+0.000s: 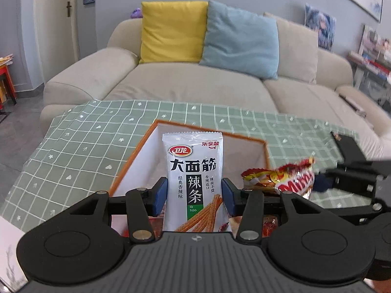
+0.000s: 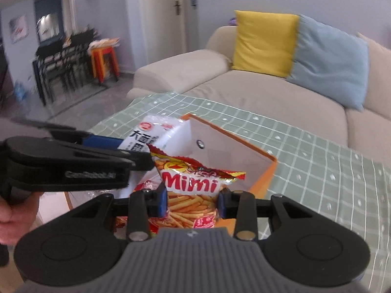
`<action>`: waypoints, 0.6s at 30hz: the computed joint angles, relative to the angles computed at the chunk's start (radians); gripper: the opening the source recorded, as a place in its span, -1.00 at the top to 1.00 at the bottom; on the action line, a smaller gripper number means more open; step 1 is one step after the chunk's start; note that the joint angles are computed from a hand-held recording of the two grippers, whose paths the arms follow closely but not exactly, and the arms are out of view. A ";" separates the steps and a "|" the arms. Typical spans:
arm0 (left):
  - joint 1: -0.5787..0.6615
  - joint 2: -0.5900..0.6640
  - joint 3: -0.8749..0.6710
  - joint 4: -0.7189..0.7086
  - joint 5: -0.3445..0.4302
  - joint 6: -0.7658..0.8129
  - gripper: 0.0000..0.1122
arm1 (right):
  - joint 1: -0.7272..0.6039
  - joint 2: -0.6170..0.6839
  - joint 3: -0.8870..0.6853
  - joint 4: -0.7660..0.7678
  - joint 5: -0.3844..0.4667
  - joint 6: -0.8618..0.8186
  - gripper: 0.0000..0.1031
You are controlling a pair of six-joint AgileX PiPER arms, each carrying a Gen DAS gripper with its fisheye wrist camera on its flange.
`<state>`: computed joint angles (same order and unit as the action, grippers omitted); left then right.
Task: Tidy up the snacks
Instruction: 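Carry the spicy-strip packet and Mimi bag over the box and open both tools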
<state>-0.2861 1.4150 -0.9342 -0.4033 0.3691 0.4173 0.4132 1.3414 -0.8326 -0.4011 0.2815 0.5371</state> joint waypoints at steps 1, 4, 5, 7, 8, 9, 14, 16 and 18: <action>0.006 0.020 -0.012 -0.001 0.004 0.023 0.05 | 0.002 0.027 -0.019 -0.012 -0.002 -0.015 0.32; 0.020 0.068 -0.041 0.031 0.010 0.051 0.05 | 0.022 0.108 -0.087 -0.097 0.023 -0.024 0.32; 0.019 0.087 -0.050 0.047 0.003 0.056 0.05 | 0.022 0.131 -0.103 -0.108 0.024 -0.044 0.32; 0.040 0.116 -0.068 0.018 0.010 0.125 0.05 | 0.010 0.168 -0.128 -0.074 0.015 -0.129 0.32; 0.047 0.135 -0.079 0.010 0.012 0.149 0.05 | 0.002 0.187 -0.141 -0.044 0.010 -0.180 0.32; 0.050 0.155 -0.091 0.013 0.014 0.161 0.05 | -0.003 0.208 -0.160 -0.017 0.010 -0.222 0.32; 0.057 0.229 -0.127 0.038 0.002 0.205 0.05 | -0.010 0.295 -0.213 -0.021 0.001 -0.287 0.31; 0.054 0.254 -0.136 0.063 -0.006 0.208 0.05 | -0.002 0.321 -0.221 -0.066 -0.006 -0.265 0.31; 0.046 0.273 -0.142 0.108 -0.011 0.181 0.05 | 0.004 0.344 -0.230 -0.113 -0.004 -0.240 0.31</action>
<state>-0.2398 1.6883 -1.0763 -0.2950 0.3582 0.5988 0.4167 1.6853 -1.0625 -0.5137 0.2771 0.2975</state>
